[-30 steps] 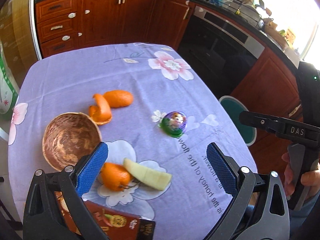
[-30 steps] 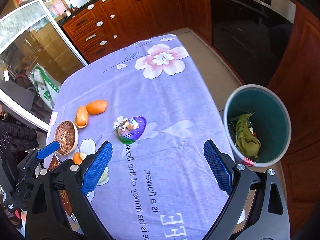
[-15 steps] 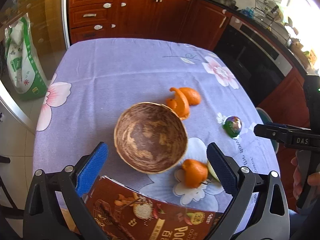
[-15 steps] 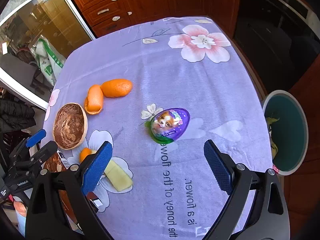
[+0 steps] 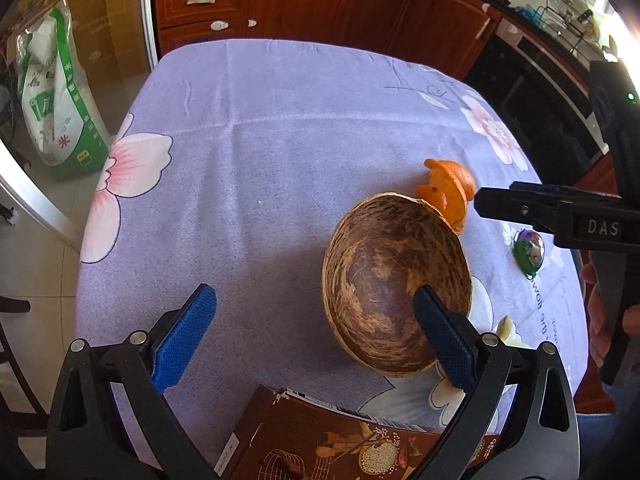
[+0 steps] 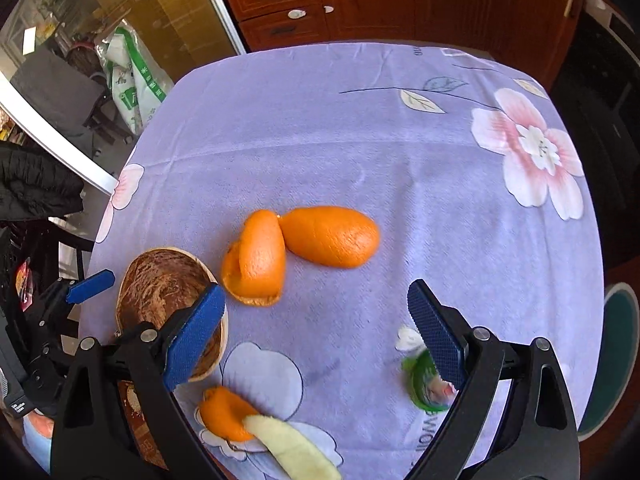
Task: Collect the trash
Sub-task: 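Grasp the coconut shell with the left tool while the right tool grasps the orange peels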
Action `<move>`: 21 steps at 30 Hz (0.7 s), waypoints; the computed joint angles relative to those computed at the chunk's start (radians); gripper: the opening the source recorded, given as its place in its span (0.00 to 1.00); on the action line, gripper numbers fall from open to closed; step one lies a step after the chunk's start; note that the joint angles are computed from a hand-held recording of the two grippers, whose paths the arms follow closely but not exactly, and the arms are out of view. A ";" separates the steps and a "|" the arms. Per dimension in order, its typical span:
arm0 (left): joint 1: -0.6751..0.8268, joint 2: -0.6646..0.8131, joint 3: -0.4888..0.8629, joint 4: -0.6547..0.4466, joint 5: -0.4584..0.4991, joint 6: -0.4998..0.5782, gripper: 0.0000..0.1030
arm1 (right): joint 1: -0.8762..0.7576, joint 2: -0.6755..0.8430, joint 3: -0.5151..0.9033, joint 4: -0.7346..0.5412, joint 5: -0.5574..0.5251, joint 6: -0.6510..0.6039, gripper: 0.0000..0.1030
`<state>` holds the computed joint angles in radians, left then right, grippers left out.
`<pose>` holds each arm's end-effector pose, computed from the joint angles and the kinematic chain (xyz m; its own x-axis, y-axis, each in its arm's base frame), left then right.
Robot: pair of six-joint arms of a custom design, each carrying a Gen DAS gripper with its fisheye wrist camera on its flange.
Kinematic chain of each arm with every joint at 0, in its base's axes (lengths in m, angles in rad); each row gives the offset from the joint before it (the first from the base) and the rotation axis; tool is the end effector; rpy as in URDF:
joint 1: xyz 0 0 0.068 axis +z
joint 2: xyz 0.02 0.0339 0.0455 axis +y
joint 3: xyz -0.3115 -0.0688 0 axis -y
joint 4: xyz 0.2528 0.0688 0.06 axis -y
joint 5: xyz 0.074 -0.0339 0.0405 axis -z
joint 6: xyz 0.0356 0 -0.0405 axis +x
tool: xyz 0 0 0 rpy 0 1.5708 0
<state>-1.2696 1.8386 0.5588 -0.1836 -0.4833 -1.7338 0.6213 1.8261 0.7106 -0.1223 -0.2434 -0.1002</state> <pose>0.0881 -0.2279 0.0840 -0.7719 -0.4602 -0.4385 -0.4259 0.8865 -0.1807 0.2383 0.1811 0.1117 -0.7017 -0.6217 -0.3480 -0.7027 0.6845 0.1939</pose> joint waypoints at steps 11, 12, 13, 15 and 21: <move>0.039 0.004 -0.040 0.101 0.019 0.068 0.96 | 0.044 0.161 0.148 -0.024 0.019 -0.090 0.89; 0.041 0.005 -0.041 0.105 0.020 0.068 0.96 | 0.041 0.171 0.159 -0.043 0.007 -0.095 0.89; 0.042 0.005 -0.045 0.109 0.021 0.067 0.96 | 0.040 0.177 0.164 -0.060 -0.004 -0.096 0.89; 0.046 0.006 -0.050 0.121 0.023 0.067 0.96 | 0.043 0.156 0.128 -0.033 -0.004 -0.098 0.89; 0.053 0.015 -0.048 0.141 0.027 0.079 0.96 | 0.044 0.112 0.049 0.040 0.025 -0.104 0.53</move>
